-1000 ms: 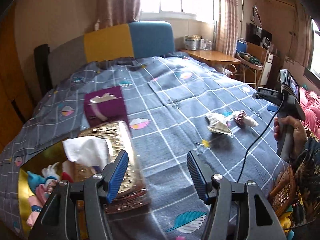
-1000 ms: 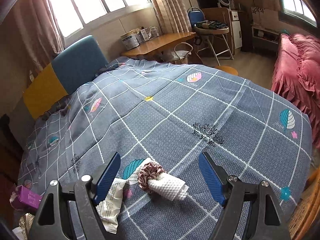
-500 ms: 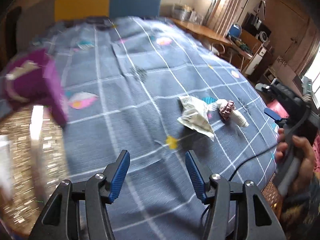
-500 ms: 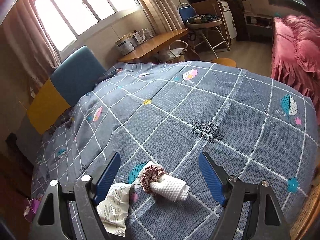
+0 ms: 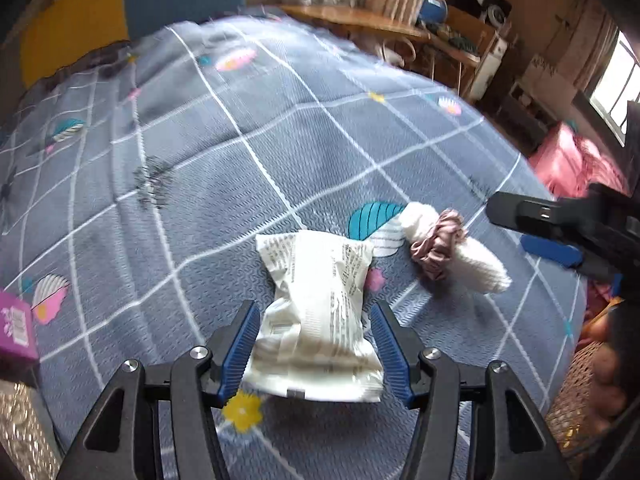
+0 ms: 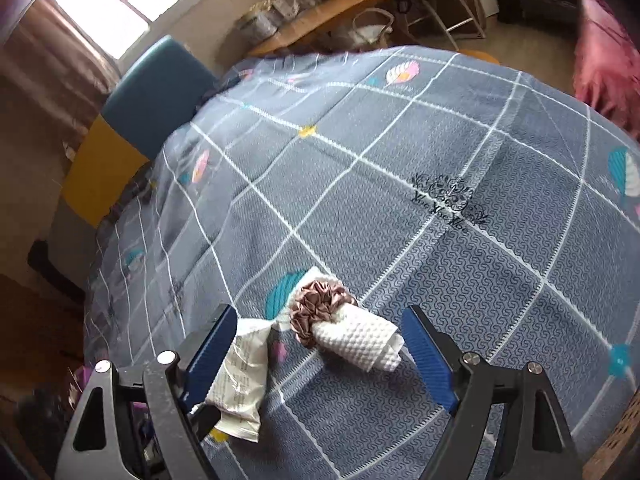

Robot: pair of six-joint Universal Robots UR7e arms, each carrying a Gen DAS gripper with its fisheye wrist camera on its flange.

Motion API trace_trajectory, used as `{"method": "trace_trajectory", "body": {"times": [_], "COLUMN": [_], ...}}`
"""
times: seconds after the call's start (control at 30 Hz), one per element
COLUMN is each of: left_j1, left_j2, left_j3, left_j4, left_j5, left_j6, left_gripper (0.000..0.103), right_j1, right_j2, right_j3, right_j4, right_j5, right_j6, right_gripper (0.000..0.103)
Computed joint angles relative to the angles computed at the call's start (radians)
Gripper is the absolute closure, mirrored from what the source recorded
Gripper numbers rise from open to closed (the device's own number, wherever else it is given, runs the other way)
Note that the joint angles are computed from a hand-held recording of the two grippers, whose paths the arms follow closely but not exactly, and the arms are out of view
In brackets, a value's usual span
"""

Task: Organize soft objects
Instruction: 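Grasp the white tissue-paper packet with the left gripper, then carry the packet into the tray with the left gripper while the right gripper grasps the waffle cloth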

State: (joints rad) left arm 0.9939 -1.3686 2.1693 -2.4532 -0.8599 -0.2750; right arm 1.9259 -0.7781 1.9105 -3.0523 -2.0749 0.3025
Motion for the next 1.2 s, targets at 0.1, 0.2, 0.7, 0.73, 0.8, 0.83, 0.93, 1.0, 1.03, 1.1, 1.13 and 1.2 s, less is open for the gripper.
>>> {"method": "trace_trajectory", "body": {"times": [0.1,0.2,0.7,0.73,0.8,0.83,0.93,1.0,1.03,1.1,1.13,1.2], "left_j1": [0.040,0.068,0.092,0.080,0.058,0.045,0.030,0.008,-0.001,-0.004,-0.001,0.014], "left_j2": [0.036,0.035,-0.142,-0.161,-0.188,-0.202,-0.215,-0.226,-0.237,-0.264,-0.275,-0.309], "left_j3": [-0.032,-0.031,0.081,0.082,0.074,0.063,-0.006,-0.053,-0.083,-0.144,-0.177,-0.231], "left_j4": [0.019,-0.023,-0.108,-0.082,-0.055,-0.041,-0.004,0.020,0.031,0.067,0.081,0.108], "left_j5": [-0.036,-0.080,-0.147,-0.112,-0.071,-0.053,-0.038,0.015,0.043,0.079,0.104,0.141], "left_j6": [-0.002,0.008,-0.024,-0.050,-0.051,-0.051,-0.090,-0.081,-0.070,-0.068,-0.071,-0.084], "left_gripper": [0.045,0.049,0.066,0.066,0.066,0.066,0.066,0.066,0.066,0.066,0.066,0.066], "right_j1": [0.002,0.006,0.026,0.029,0.027,0.028,0.057,0.068,0.070,0.072,0.074,0.077], "right_j2": [0.006,0.038,0.147,0.159,0.180,0.192,0.224,0.244,0.249,0.256,0.266,0.277], "right_j3": [-0.080,-0.160,-0.236,-0.240,-0.243,-0.241,-0.231,-0.238,-0.238,-0.238,-0.245,-0.249], "right_j4": [0.211,0.407,0.461,0.459,0.468,0.461,0.396,0.392,0.388,0.377,0.375,0.366], "right_j5": [-0.031,-0.044,-0.119,-0.117,-0.095,-0.087,-0.159,-0.180,-0.188,-0.190,-0.188,-0.192], "right_j6": [-0.112,-0.221,-0.233,-0.208,-0.151,-0.129,-0.155,-0.178,-0.182,-0.182,-0.177,-0.179], "right_gripper": [0.014,0.009,0.081,0.081,0.081,0.080,0.079,0.076,0.075,0.075,0.075,0.075]}}
